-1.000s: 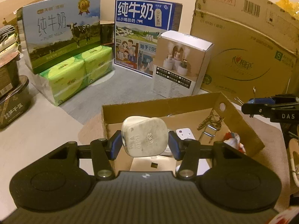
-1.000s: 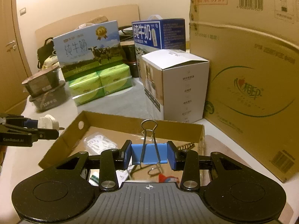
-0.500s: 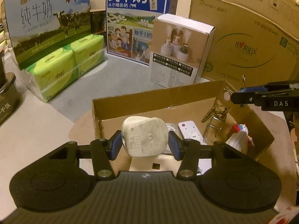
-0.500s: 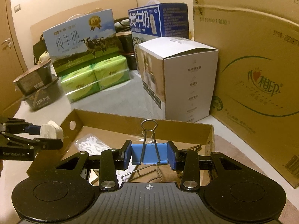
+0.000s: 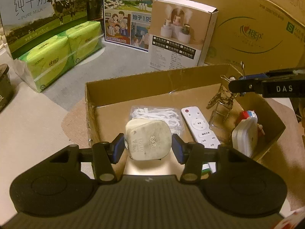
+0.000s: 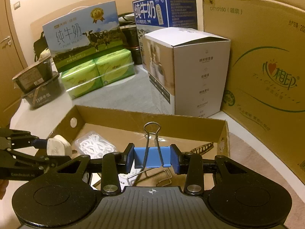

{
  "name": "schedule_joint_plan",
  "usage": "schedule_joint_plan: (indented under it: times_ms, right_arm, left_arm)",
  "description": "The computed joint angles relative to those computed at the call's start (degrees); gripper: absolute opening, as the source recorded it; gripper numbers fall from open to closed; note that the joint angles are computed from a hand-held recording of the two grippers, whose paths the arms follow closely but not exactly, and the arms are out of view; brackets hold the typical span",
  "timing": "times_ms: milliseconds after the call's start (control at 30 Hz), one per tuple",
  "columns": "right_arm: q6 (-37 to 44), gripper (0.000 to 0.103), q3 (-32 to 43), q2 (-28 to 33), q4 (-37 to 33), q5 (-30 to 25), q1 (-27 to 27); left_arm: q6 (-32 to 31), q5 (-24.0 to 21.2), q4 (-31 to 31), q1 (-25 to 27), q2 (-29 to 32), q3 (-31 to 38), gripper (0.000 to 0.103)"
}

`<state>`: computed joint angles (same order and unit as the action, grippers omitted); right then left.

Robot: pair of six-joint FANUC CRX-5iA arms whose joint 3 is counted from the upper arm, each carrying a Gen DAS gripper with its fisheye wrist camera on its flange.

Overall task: Organize rigid objects
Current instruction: 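Lower the tape measure into the box and open the left tool while the right tool releases the clip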

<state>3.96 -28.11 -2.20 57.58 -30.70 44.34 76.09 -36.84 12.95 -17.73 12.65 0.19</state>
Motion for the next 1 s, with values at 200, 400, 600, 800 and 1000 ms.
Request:
schedule_joint_plan:
  times_ms: [200, 400, 600, 800, 1000]
  right_arm:
    - [0.2, 0.04, 0.3, 0.2, 0.1, 0.0, 0.0]
    - [0.3, 0.04, 0.5, 0.3, 0.0, -0.3, 0.2]
    - [0.6, 0.04, 1.0, 0.6, -0.1, -0.2, 0.5]
    - [1.7, 0.04, 1.6, 1.2, -1.1, -0.2, 0.8]
    - [2.7, 0.04, 2.2, 1.9, -2.0, -0.1, 0.7]
  left_arm:
    - [0.0, 0.0, -1.0, -0.1, 0.2, 0.2, 0.049]
    - [0.6, 1.8, -0.9, 0.2, -0.9, -0.2, 0.049]
    - [0.9, 1.9, -0.9, 0.5, -1.2, 0.0, 0.049]
    - [0.9, 1.7, -0.7, 0.6, -1.3, -0.4, 0.049]
    - [0.5, 1.7, 0.0, 0.7, -1.1, -0.3, 0.049]
